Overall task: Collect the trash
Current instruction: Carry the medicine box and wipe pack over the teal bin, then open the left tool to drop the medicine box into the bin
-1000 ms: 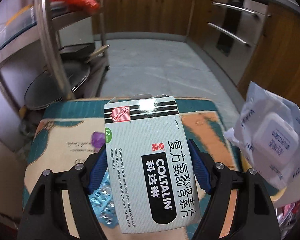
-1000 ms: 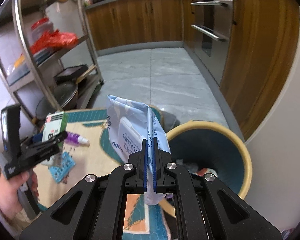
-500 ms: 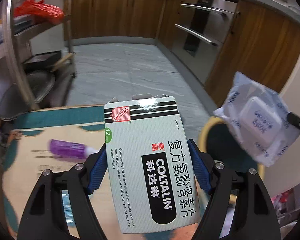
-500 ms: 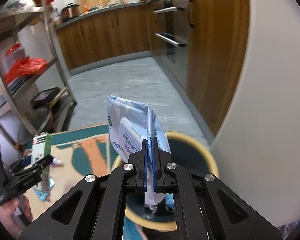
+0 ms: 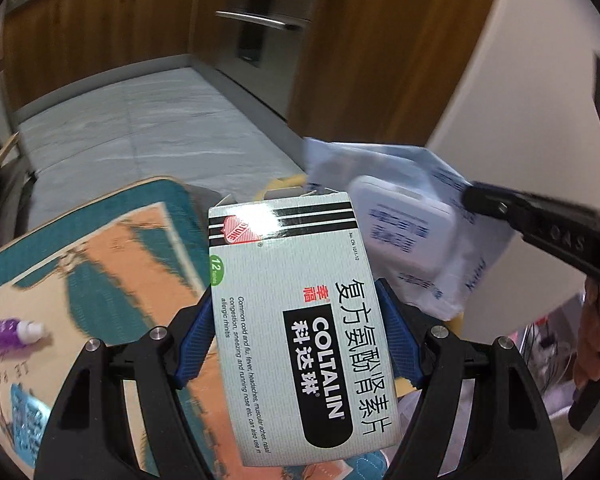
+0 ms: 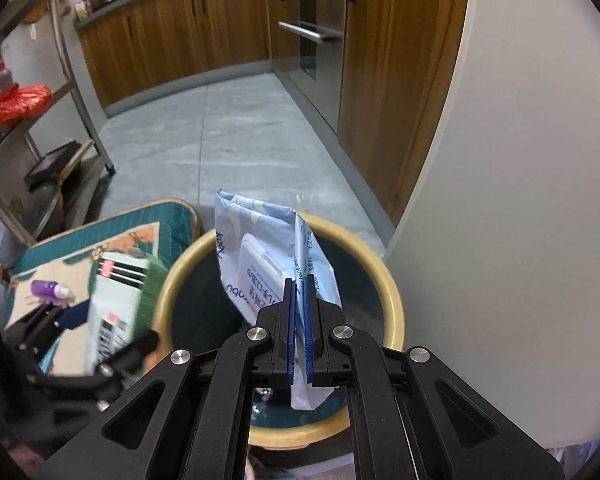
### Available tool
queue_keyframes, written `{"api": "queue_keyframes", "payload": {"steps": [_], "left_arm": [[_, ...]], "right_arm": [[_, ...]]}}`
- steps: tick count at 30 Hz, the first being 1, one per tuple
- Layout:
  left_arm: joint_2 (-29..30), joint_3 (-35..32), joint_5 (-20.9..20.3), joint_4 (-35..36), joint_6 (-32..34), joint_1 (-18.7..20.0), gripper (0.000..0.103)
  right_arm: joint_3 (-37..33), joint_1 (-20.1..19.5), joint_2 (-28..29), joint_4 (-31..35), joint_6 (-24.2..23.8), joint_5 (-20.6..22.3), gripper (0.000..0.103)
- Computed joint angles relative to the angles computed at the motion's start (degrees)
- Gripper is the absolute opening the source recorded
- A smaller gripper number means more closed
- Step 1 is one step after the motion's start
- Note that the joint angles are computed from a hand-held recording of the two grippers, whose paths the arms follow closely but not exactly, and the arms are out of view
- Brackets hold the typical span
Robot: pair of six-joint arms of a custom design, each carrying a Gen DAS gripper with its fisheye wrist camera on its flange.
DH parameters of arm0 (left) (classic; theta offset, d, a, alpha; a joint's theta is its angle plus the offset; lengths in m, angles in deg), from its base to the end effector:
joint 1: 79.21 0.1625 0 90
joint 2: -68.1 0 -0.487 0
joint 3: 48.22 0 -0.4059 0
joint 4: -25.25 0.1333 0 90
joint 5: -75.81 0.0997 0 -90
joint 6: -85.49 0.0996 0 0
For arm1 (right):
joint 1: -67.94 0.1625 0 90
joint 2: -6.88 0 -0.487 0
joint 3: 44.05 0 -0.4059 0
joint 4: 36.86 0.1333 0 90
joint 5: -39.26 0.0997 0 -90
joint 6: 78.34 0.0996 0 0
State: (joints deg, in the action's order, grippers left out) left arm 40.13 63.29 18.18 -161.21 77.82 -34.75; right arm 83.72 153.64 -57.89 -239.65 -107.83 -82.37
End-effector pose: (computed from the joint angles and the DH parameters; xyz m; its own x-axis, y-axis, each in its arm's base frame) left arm -0.2917 -0.5477 -0.0721 -0.7638 0.4232 -0.4873 0.5991 0.7458 -0.2912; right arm 0.0418 -0.5256 0.2628 -0.7367 0.0863 0.6706 -0.3610 0.7884 -0.4981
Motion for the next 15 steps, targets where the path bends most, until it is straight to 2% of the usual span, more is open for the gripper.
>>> {"api": "queue_keyframes", "payload": {"steps": [3,7,12,15], "left_arm": [[1.09,-1.8,-2.12,2.95,0.99,0.56,0.074],[2.18,-3.39,-1.66,4.02,2.02,0.94,0.074],[2.28,-4.24,-1.79,4.9,-0.2,1.3,0.076],[2.15,-3.94,-2.52,3.33,-0.16,1.31,0.082]], "right_arm": [[-0.33,-0.41,-0.06,2.31,1.71,-0.14,0.005],[-0.5,-0.33,0.55,2.44,1.39,-1.4,0.005],[-0.57,-0.82,0.39,3.43,2.74,-1.97,0.005],[-0.49,-1.21,0.24,3.72,3.42,-1.83,0.005]]}}
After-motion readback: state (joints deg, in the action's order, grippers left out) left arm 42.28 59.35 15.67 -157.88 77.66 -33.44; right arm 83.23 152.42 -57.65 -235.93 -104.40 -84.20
